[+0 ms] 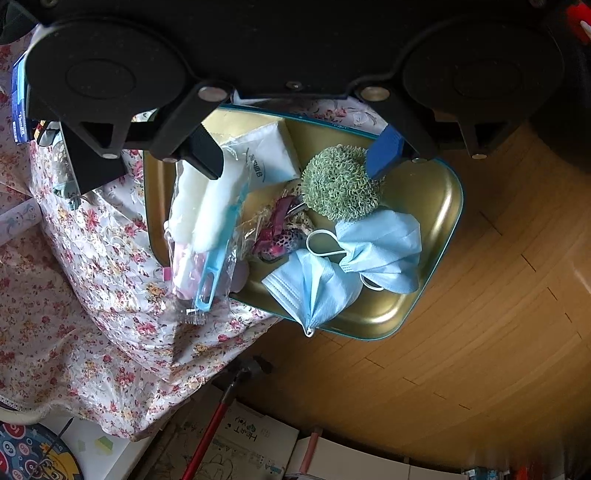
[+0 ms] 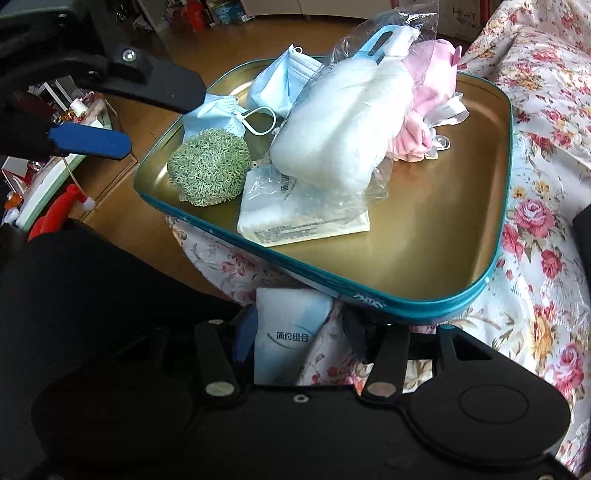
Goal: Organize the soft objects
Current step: 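Hold the white tissue pack with the right gripper above the tray edge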
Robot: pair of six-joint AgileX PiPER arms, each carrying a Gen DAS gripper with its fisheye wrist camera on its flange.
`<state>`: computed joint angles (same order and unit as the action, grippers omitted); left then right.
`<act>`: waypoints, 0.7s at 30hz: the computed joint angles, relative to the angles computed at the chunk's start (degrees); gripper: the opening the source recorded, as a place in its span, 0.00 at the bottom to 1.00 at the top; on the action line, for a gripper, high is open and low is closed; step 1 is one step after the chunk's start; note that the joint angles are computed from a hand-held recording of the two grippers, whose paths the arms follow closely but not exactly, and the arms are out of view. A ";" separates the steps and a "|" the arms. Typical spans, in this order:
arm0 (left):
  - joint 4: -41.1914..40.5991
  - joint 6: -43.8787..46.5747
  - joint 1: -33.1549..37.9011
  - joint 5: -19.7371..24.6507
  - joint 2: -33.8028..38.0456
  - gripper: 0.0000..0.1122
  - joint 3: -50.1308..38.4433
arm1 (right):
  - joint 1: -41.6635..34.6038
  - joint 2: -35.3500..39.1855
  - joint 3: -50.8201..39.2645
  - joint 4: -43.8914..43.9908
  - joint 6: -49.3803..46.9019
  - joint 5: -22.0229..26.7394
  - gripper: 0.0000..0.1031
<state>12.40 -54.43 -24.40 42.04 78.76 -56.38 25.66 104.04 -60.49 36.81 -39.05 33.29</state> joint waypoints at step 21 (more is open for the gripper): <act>-0.31 0.15 0.26 -0.89 -0.15 0.72 0.41 | -2.11 1.89 -2.85 6.08 -0.27 2.93 0.53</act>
